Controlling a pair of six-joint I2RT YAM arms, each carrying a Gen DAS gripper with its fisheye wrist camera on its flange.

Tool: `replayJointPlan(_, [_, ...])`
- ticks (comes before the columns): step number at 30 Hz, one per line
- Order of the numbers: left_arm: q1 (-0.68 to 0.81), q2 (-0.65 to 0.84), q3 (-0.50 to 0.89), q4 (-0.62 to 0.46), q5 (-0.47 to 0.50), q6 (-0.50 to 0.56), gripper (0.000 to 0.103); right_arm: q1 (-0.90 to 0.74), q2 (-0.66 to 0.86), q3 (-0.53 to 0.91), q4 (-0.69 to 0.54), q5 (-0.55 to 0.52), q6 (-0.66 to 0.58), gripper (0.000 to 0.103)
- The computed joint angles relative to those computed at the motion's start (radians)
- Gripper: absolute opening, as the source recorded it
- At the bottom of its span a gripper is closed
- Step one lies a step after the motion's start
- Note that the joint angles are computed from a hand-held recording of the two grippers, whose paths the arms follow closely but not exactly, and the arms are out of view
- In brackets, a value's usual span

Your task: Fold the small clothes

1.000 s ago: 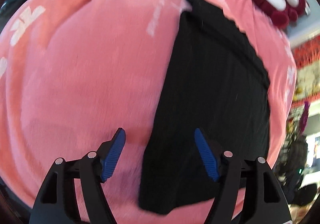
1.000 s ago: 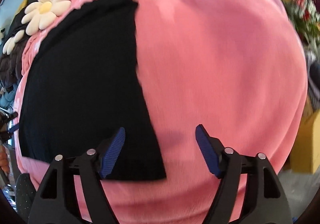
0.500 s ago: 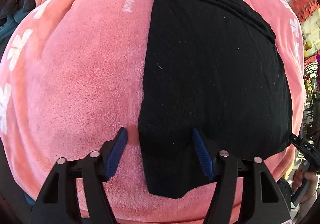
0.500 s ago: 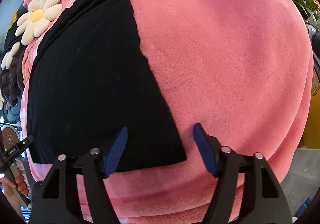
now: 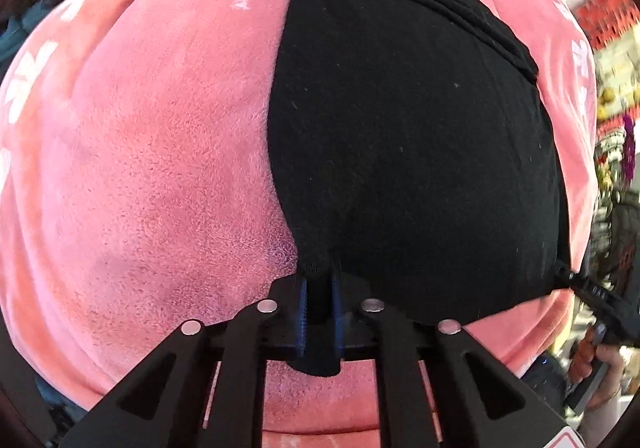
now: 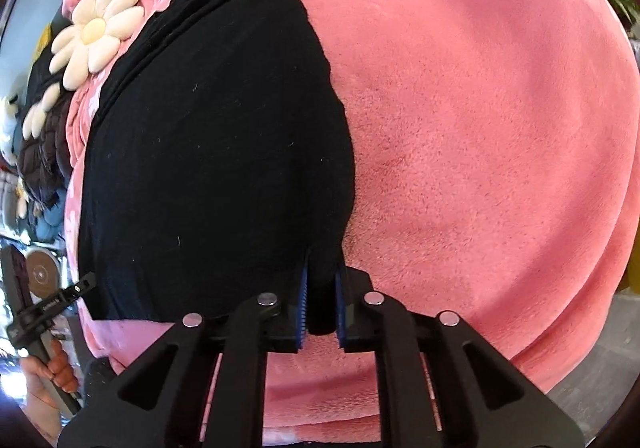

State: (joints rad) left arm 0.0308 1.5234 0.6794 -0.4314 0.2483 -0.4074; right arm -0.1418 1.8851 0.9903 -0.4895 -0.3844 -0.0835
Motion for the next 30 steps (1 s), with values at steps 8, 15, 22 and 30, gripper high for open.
replayJointPlan(8, [0.082, -0.055, -0.069, 0.069, 0.211, -0.039, 0.003, -0.036, -0.009, 0.011, -0.025, -0.099, 0.056, 0.005])
replayJointPlan(15, [0.174, -0.337, -0.06, -0.151, 0.288, 0.018, 0.003, -0.128, -0.2, 0.001, -0.174, -0.198, -0.053, 0.004])
replayJointPlan(22, [0.175, -0.581, -0.054, -0.361, 0.323, -0.007, 0.003, -0.216, -0.389, -0.033, -0.345, -0.239, -0.21, 0.004])
replayJointPlan(30, [-0.043, -0.95, -0.004, -0.715, 0.16, -0.136, 0.003, -0.469, -0.626, -0.077, -0.734, -0.281, -0.626, 0.004])
